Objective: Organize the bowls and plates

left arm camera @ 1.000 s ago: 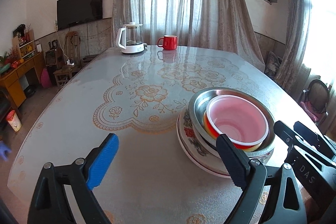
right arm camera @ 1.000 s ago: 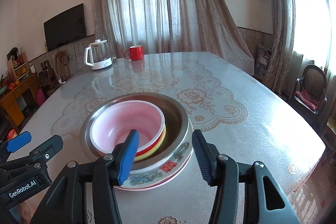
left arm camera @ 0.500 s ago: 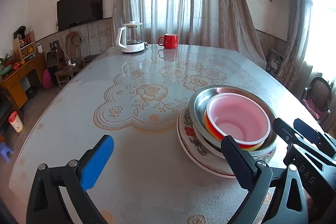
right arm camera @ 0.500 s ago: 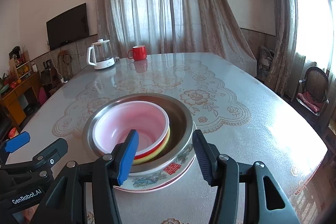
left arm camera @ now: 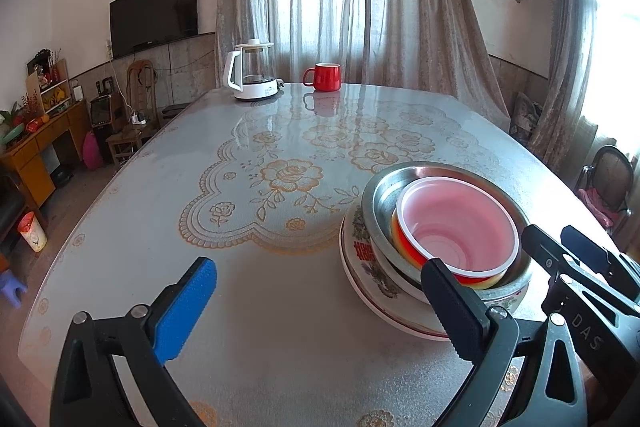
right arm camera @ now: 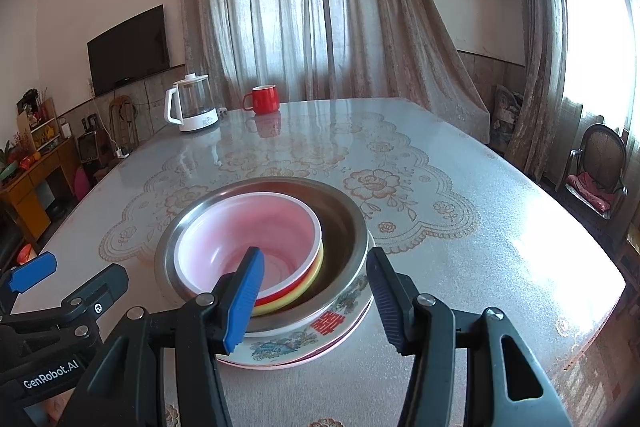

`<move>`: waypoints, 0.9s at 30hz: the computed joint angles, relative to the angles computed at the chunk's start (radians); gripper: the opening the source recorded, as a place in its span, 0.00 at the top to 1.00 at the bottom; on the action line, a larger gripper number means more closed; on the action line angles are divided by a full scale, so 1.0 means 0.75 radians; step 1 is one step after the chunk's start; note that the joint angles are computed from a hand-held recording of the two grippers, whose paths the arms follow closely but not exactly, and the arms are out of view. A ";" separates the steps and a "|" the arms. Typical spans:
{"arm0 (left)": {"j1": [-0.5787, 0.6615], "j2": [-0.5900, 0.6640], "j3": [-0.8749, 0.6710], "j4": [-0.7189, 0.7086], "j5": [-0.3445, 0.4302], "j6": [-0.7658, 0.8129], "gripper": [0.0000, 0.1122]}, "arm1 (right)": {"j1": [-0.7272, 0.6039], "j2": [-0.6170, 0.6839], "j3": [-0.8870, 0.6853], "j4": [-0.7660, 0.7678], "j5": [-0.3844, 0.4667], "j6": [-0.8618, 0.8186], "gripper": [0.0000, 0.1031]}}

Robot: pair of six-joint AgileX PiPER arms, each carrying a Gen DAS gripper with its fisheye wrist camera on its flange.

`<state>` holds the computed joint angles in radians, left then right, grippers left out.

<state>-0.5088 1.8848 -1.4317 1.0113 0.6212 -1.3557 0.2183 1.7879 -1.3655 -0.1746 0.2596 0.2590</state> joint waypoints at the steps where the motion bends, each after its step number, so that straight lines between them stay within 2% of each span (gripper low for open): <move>1: -0.001 0.000 0.000 0.000 0.002 0.001 0.09 | 0.001 -0.001 0.002 -0.005 -0.001 0.003 0.48; 24: 0.006 0.014 -0.016 -0.050 0.002 0.032 0.09 | 0.002 0.013 -0.008 0.018 0.004 -0.018 0.48; 27: 0.015 -0.003 0.019 -0.010 -0.045 -0.021 0.09 | -0.001 0.016 -0.008 0.027 0.005 -0.026 0.48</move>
<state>-0.4976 1.8826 -1.4174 1.0036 0.5874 -1.3717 0.2179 1.7999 -1.3713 -0.1546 0.2633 0.2392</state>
